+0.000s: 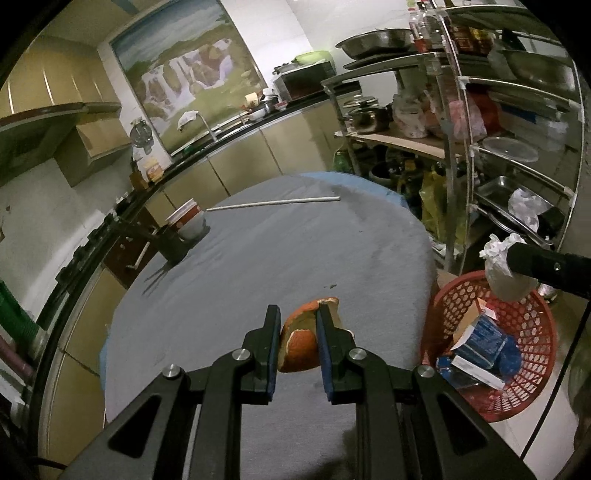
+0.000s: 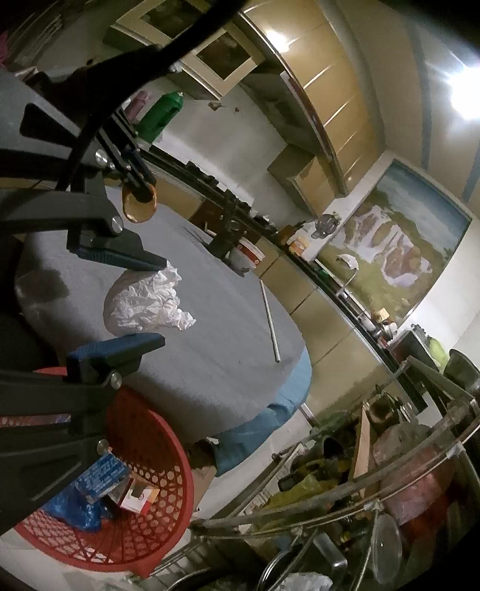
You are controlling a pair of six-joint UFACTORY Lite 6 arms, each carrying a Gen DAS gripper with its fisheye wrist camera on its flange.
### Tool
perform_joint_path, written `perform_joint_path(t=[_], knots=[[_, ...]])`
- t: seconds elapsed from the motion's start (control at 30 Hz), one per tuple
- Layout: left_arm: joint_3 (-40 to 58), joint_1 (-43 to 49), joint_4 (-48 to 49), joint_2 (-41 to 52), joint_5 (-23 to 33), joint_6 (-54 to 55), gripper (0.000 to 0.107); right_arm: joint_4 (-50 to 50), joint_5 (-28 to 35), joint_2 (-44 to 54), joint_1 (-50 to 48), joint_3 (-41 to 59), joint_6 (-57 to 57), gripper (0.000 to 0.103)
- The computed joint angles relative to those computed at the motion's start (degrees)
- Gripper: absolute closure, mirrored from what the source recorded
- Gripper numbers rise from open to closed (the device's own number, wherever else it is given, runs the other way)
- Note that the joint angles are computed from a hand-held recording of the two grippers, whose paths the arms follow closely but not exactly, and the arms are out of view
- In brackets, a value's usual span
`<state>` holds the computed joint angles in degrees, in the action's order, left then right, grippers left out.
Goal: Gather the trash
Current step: 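Carry the orange peel and tissue ball over to the red basket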
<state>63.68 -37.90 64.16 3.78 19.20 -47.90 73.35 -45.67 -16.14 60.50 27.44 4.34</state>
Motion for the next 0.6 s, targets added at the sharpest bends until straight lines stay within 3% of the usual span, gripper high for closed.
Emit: perform_joint_path(t=[0.6], knots=[[0.66,-7.9,1.56,0.59,3.61,-2.47,0.087,15.55,-11.94,-11.63,13.43,-8.36,-5.29,0.066]])
